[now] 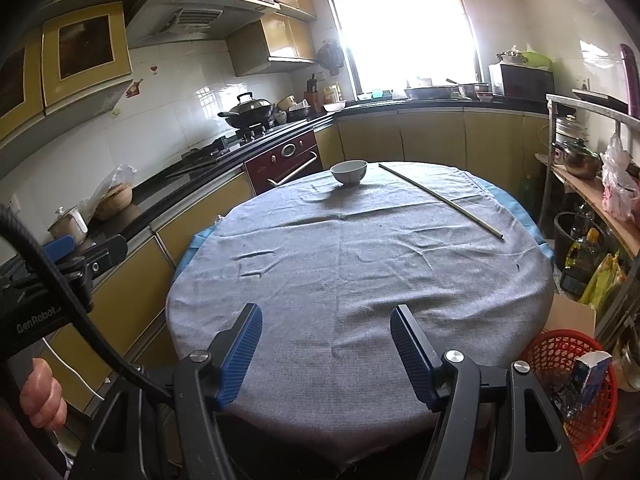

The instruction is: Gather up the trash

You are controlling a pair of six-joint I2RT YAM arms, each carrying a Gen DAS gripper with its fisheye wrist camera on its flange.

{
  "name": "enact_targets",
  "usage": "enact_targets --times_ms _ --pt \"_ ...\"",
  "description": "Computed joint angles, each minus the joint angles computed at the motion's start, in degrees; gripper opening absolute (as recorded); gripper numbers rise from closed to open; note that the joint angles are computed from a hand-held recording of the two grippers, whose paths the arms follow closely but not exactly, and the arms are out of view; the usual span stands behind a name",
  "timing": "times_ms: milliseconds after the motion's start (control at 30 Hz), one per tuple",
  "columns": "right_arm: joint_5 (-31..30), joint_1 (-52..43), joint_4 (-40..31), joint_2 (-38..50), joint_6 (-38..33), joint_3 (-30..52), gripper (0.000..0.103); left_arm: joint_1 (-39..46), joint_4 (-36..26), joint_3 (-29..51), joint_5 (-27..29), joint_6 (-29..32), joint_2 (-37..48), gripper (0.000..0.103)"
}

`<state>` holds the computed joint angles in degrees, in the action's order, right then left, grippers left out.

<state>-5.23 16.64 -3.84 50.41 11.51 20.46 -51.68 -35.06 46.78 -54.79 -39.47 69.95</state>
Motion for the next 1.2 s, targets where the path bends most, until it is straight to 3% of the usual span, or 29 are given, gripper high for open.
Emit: enact_targets --times_ms 1200 --pt "0.17 0.37 0.64 -0.25 0.08 -0.97 0.070 0.60 -0.13 -0.39 1.27 -0.65 0.47 0.091"
